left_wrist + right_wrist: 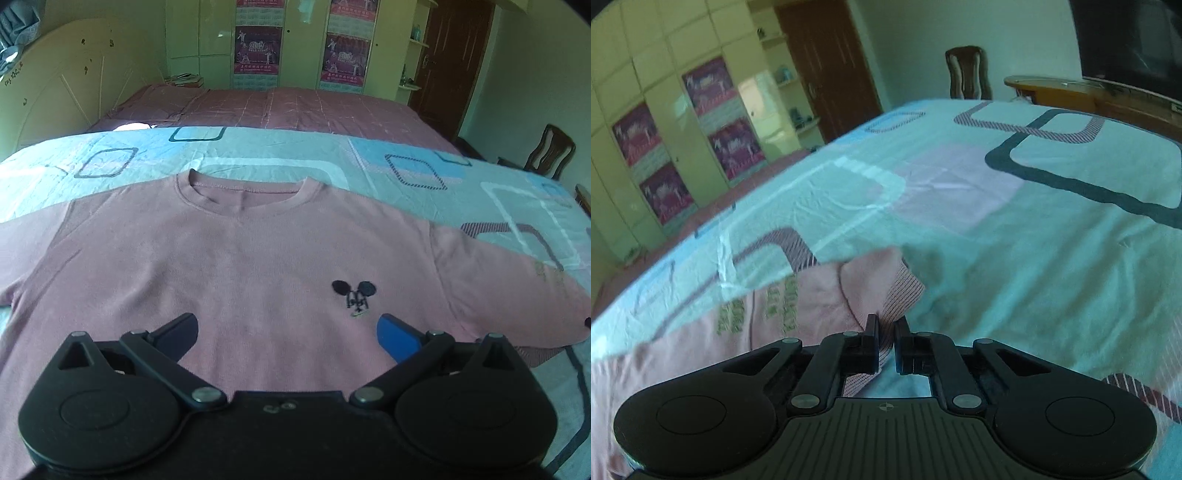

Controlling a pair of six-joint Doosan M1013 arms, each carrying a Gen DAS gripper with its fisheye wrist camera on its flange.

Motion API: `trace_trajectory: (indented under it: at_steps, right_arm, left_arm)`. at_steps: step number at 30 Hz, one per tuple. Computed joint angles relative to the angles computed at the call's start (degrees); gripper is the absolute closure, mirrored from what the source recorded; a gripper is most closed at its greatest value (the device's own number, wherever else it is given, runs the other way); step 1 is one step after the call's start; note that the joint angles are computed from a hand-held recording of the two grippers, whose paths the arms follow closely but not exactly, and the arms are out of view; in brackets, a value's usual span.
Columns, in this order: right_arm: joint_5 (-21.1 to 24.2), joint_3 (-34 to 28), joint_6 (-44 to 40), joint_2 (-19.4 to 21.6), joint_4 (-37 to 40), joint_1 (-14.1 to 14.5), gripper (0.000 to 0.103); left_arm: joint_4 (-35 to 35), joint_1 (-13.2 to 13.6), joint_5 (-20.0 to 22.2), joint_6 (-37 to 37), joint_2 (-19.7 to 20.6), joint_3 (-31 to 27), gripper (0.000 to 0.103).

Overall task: Fold small clothes
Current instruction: 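Carry the sleeve cuff with the right tool across the sweatshirt body and release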

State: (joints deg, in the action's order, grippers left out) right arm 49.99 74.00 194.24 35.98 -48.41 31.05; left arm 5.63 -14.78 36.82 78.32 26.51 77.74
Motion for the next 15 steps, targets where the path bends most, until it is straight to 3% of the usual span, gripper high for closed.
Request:
trace_trajectory:
  at_steps: [2, 5, 10, 15]
  right_arm:
    - [1.2, -0.5, -0.1, -0.2, 0.0, 0.2, 0.096]
    - [-0.6, -1.2, 1.0, -0.5, -5.4, 1.3, 0.096]
    - [-4.0, -8.1, -7.4, 2.4, -5.5, 3.6, 0.096]
    - [-5.2, -19.5, -20.0, 7.7, 0.4, 6.4, 0.096]
  left_arm:
    - [0.4, 0.5, 2.1, 1.2, 0.5, -0.7, 0.001]
    - [0.1, 1.8, 0.5, 0.9, -0.3, 0.8, 0.001]
    - [-0.7, 4.3, -1.0, -0.8, -0.7, 2.0, 0.002]
    - [-9.1, 7.6, -2.7, 8.2, -0.7, 2.6, 0.002]
